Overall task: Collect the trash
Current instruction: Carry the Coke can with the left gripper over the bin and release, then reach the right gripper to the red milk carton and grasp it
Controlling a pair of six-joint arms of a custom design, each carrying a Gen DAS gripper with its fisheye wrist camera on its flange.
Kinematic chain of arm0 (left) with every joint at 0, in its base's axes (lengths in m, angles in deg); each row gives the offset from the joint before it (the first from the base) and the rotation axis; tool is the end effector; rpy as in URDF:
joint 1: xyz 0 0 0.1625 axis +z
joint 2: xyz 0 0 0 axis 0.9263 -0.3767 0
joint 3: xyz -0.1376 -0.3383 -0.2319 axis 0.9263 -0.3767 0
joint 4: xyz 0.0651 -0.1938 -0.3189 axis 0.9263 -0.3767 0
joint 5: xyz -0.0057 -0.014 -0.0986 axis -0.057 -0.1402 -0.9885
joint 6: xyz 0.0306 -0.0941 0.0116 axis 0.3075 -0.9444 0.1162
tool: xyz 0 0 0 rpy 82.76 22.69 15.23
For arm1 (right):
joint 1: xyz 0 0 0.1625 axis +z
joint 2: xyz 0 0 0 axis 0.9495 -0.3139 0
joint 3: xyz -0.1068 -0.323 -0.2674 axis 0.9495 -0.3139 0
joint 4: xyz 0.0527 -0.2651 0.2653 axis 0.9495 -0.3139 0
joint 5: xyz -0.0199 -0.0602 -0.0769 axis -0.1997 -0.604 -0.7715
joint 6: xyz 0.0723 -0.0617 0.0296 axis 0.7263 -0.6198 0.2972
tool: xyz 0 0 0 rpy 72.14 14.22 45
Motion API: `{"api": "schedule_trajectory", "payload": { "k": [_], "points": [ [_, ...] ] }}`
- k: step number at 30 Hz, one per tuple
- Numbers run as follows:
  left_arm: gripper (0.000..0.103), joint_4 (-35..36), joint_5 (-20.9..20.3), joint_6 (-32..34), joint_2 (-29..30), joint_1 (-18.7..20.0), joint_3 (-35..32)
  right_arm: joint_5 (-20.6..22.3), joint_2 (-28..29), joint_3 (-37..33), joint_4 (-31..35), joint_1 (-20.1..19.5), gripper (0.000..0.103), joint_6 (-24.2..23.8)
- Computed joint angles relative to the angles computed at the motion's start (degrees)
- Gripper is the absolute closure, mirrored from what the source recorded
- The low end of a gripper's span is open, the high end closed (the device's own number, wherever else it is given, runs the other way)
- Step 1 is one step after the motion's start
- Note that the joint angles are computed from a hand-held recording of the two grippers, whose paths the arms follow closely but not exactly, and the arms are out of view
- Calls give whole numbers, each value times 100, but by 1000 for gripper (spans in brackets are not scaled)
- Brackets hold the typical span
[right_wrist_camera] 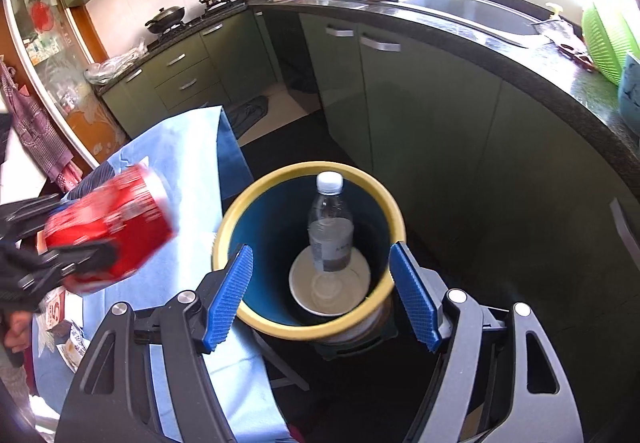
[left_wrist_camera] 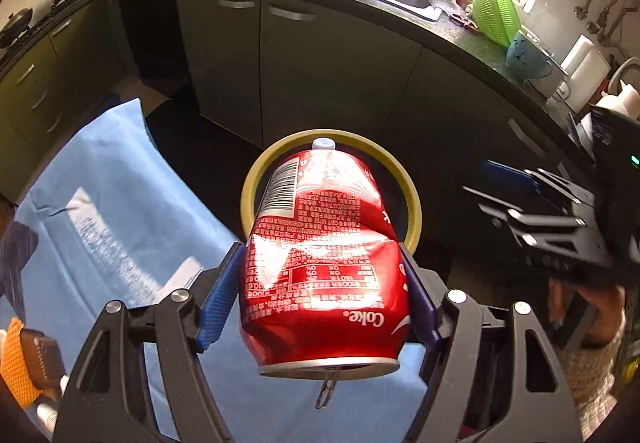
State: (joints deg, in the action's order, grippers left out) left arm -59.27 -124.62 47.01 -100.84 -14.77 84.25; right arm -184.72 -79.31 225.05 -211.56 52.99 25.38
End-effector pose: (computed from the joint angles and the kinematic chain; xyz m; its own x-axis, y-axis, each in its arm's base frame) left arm -0.1656 -0.4870 0.1985 -0.3590 0.9149 -0.1846 0.8937 0.3939 0.2147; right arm 0.2547 -0.2947 0.0842 -0.7159 0.5595 0.4178 -0.0423 0.5625 -0.8257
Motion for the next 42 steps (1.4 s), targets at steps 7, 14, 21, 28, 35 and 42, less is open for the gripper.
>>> {"api": "schedule_trajectory", "payload": {
  "k": [7,14,21,28,35,42],
  "points": [
    [30,-1024,406,-470,1172,-180,69,-81,-216,369,231,123,33,554],
    [25,-763,311,-575,764,-137,65,12,-145,323,103,79,33,356],
    [20,90,-134,-401,-801,249,-23,402,172,-203,-53,-17,33,-409],
    [14,276,-47,210,-2290,994,-102,969,648,-1288,213,-29,33,-1504],
    [11,-153,100,293,-2732,2195,-648,2221,1334,-2893,1015,-194,32,-2692],
    [11,-533,376,301,-2548,2981,-1030,3737,2193,-4811,2655,-235,33,-3552]
  ]
}}
